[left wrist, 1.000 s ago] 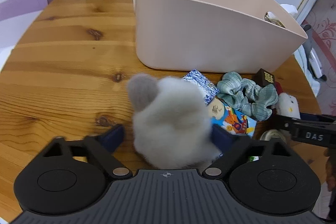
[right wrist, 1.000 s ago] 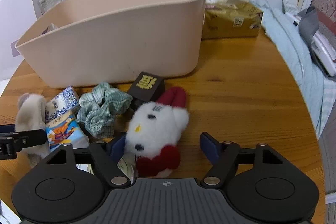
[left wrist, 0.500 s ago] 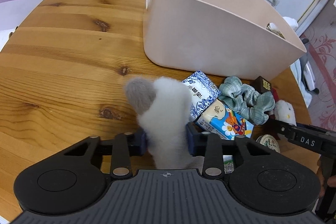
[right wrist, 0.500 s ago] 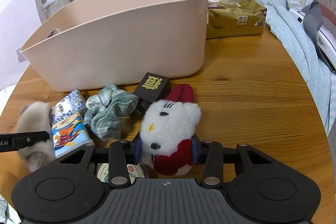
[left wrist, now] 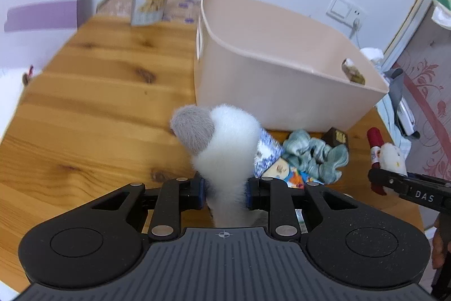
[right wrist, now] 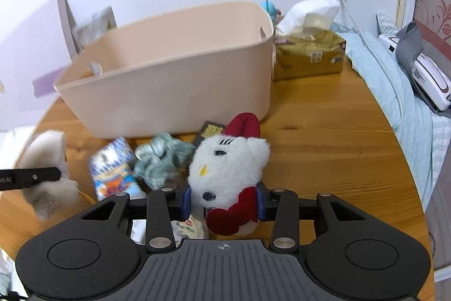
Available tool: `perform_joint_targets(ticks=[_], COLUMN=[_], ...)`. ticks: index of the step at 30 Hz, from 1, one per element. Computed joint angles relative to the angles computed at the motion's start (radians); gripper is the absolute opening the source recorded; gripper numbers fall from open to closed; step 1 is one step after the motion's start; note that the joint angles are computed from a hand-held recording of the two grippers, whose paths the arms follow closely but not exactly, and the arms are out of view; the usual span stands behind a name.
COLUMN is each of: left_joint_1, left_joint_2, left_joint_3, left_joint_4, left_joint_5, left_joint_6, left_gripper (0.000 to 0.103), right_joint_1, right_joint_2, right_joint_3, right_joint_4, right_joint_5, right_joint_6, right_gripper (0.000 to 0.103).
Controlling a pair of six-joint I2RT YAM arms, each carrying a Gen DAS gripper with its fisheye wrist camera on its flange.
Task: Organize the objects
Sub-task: 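Lift both plush toys and carry them over the beige bin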
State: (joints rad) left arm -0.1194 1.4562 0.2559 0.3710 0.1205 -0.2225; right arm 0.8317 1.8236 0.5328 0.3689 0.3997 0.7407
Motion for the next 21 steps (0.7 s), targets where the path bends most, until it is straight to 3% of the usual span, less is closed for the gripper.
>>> perform_joint_targets(ticks=[12, 21], left_joint_1=[-0.080, -0.094], left_joint_2=[-0.273, -0.199], left_joint_3=[0.043, 0.174], left_joint_4=[-0.097, -0.087], left_joint_5=[-0.150, -0.188], left_joint_6=[0.068, 0.089], left_gripper=[0.025, 0.025], right_joint_1=[0.044, -0.042], right_joint_2=[-0.222, -0.236], right_joint_3=[-0.039, 0.008], right_joint_4=[-0.067, -0.021], right_joint_5=[0.131, 0.125], right_joint_6=[-0.081, -0.190], right_gripper=[0.039, 0.039])
